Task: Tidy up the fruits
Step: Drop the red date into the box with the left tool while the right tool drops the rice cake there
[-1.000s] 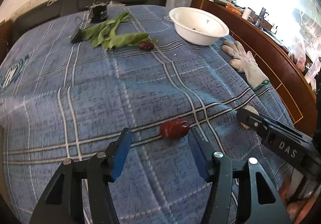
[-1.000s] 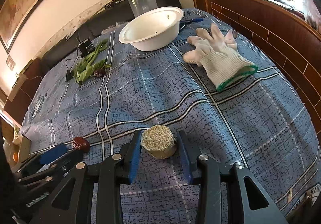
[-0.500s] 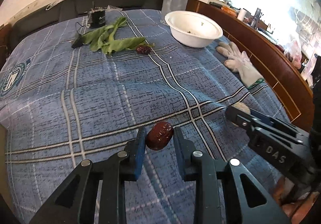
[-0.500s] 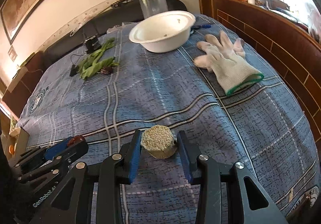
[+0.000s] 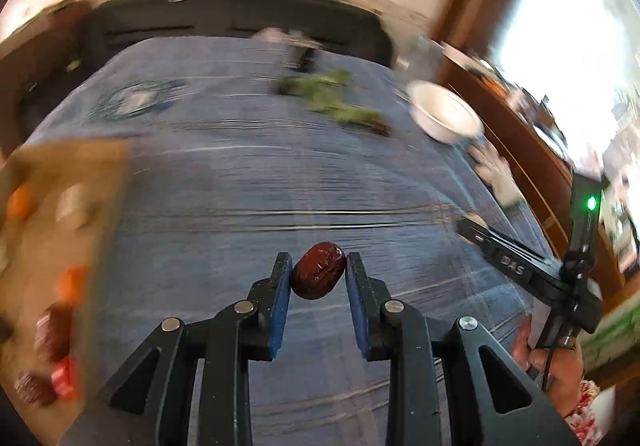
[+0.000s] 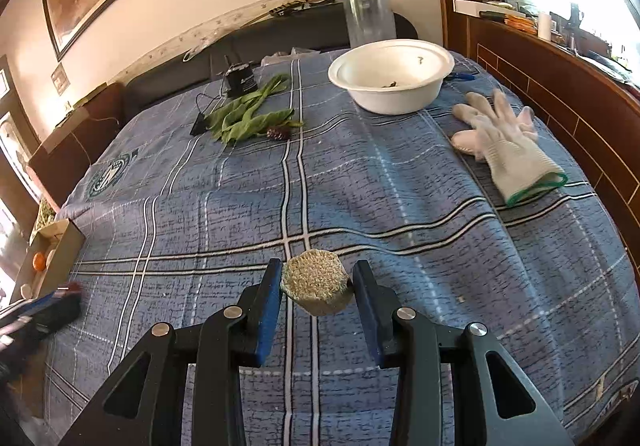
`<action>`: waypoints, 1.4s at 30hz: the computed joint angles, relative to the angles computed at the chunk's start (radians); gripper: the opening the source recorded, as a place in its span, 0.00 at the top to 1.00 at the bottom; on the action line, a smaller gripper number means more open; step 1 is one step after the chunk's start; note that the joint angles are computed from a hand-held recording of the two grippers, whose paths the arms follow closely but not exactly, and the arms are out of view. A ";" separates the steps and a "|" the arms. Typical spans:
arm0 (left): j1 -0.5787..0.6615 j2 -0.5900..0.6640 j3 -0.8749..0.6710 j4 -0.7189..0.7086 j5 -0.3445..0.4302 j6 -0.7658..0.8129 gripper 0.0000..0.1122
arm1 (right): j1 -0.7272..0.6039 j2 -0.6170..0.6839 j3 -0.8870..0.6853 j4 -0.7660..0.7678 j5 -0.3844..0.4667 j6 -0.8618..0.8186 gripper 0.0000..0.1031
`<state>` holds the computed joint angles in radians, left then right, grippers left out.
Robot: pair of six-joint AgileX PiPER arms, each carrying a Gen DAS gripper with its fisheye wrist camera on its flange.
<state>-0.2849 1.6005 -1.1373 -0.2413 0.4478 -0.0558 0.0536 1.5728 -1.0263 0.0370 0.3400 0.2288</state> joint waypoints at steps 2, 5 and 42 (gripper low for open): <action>0.093 -0.075 0.076 -0.038 -0.001 0.028 0.77 | 0.011 0.002 0.003 -0.052 -0.006 0.052 0.63; 0.225 -0.155 0.150 -0.090 0.012 0.092 0.76 | 0.036 -0.004 0.012 -0.177 -0.016 0.174 0.63; 1.060 -0.271 0.242 -0.596 0.315 0.807 0.69 | 0.730 0.831 -1.414 -0.005 0.717 0.035 0.61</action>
